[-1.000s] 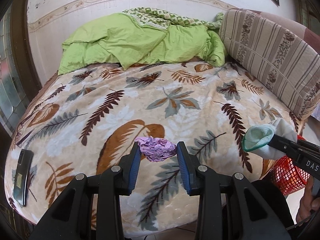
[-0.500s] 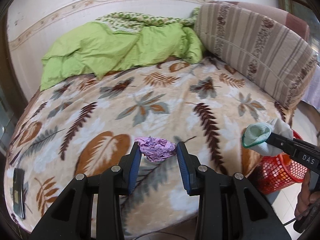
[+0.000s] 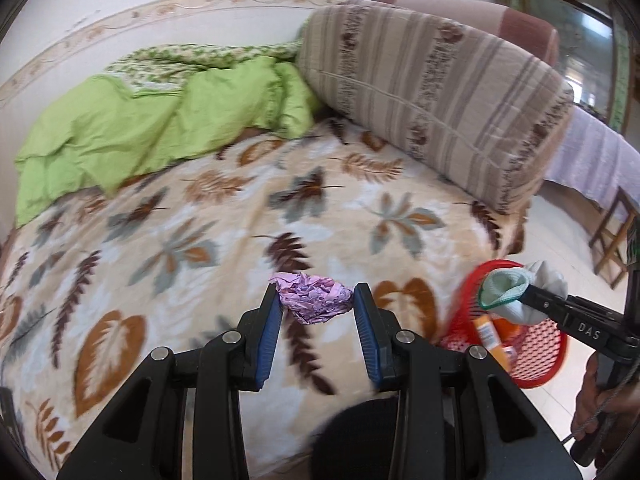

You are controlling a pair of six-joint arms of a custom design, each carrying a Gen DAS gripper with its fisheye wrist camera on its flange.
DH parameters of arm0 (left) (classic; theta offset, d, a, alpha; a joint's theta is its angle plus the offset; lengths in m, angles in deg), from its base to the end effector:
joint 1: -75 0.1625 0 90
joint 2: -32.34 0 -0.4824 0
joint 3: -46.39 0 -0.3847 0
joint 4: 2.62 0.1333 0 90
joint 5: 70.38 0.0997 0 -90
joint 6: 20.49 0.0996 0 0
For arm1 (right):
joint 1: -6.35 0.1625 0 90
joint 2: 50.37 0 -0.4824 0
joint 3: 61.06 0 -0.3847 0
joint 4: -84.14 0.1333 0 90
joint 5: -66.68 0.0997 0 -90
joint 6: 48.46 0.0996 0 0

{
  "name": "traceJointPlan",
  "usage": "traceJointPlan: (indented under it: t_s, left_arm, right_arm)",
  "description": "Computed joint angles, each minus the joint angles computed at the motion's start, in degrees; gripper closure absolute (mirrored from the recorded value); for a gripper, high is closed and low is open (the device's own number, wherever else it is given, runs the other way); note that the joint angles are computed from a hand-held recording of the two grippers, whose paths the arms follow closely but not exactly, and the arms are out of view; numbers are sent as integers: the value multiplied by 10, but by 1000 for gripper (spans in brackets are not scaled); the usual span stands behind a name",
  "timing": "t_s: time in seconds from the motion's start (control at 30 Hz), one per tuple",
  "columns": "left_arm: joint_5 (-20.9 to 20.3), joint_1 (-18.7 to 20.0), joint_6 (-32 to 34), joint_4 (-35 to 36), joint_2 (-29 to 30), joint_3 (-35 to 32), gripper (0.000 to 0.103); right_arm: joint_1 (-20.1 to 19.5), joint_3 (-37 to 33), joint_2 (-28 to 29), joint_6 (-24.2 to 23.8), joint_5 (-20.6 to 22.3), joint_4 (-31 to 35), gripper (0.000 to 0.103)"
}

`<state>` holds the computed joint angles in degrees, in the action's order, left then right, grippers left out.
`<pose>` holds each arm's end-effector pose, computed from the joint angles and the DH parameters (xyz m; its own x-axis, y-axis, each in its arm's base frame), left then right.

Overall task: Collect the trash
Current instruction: 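Carry the wrapper and sock over the red basket and open both tools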

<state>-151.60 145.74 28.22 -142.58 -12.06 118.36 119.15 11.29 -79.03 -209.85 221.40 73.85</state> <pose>-0.1288 -0.8187 0.2689 -0.3991 0.8347 -0.3793 0.9167 0.3723 -0.1453 0.3042 -0.6120 0.0215 -0.7184 0.6646 0.2053 0.0168 0.3117 -0.9500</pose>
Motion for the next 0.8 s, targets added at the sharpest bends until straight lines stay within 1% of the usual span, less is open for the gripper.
traceJointPlan:
  t_s: [0.2, 0.3, 0.4, 0.6, 0.8]
  left_arm:
    - [-22, -20, 11, 19, -7, 34, 68]
    - [-35, -31, 21, 32, -9, 51, 68]
    - [-47, -39, 22, 52, -7, 59, 68]
    - [-67, -50, 15, 116, 2, 59, 68]
    - [-72, -59, 30, 136, 5, 78, 68]
  right_arm:
    - [6, 63, -34, 64, 53, -11, 68]
    - [7, 79, -44, 96, 70, -3, 68]
    - [7, 91, -54, 122, 81, 6, 68]
    - [11, 105, -66, 140, 103, 8, 68]
    - [6, 113, -69, 179, 100, 24, 66]
